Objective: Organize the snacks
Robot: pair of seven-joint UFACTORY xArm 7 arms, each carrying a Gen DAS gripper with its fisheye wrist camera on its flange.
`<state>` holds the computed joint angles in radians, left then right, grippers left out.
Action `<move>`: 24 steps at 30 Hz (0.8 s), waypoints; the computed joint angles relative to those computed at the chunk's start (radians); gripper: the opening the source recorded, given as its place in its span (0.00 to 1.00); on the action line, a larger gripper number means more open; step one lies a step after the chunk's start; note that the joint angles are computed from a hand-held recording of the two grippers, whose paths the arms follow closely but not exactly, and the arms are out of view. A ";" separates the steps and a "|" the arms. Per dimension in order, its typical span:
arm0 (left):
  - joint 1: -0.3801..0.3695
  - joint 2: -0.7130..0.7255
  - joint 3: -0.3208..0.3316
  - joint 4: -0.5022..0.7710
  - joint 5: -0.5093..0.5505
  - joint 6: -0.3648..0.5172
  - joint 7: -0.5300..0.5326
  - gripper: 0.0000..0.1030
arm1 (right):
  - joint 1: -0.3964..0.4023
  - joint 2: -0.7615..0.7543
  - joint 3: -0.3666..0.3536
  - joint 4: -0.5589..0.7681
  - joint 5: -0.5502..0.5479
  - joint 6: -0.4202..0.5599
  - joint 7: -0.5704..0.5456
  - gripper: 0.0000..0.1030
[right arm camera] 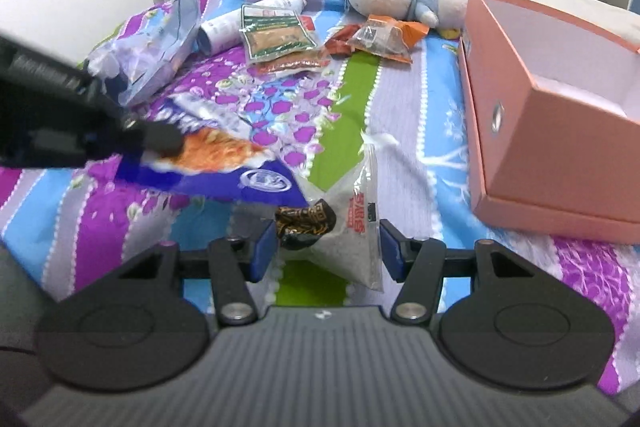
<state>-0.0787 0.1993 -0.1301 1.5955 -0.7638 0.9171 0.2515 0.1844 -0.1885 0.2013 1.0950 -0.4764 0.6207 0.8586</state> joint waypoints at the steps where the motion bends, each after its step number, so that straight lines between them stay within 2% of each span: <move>1: 0.006 -0.016 0.002 -0.023 -0.009 -0.003 0.015 0.07 | 0.000 -0.002 -0.002 -0.003 0.004 0.003 -0.003 0.56; 6: 0.015 -0.062 0.023 -0.091 -0.012 -0.013 0.030 0.07 | 0.003 -0.002 -0.020 -0.014 0.065 -0.014 -0.037 0.57; 11: 0.016 -0.076 0.041 -0.117 0.010 -0.024 -0.011 0.10 | -0.014 0.005 -0.016 0.000 0.050 0.005 -0.026 0.60; 12: 0.015 -0.079 0.044 -0.120 0.026 -0.023 -0.033 0.15 | -0.016 0.006 -0.017 0.002 0.049 0.013 -0.020 0.61; 14: 0.013 -0.085 0.047 -0.125 0.050 -0.019 -0.054 0.41 | -0.021 0.008 -0.015 0.011 0.037 0.038 0.005 0.63; 15: 0.011 -0.085 0.047 -0.125 0.059 -0.019 -0.060 0.73 | -0.022 0.006 -0.015 0.011 0.036 0.045 0.015 0.66; 16: 0.005 -0.093 0.047 -0.133 0.084 -0.037 -0.078 0.93 | -0.021 0.004 -0.017 0.008 0.039 0.045 0.020 0.69; 18: -0.005 -0.113 0.046 -0.161 0.111 -0.083 -0.088 0.94 | -0.018 -0.001 -0.022 0.000 0.057 0.036 0.025 0.72; 21: -0.013 -0.092 0.048 -0.136 0.148 -0.056 -0.137 0.94 | -0.020 0.001 -0.016 -0.006 0.067 0.039 0.064 0.81; 24: -0.024 -0.088 0.042 -0.137 0.177 -0.084 -0.178 0.94 | -0.023 0.002 -0.010 -0.011 0.054 0.030 0.130 0.82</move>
<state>-0.1024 0.1113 -0.0878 1.4587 -0.5866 0.8335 0.0731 0.1612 -0.1866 0.1913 1.0843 -0.4229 0.6503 0.9882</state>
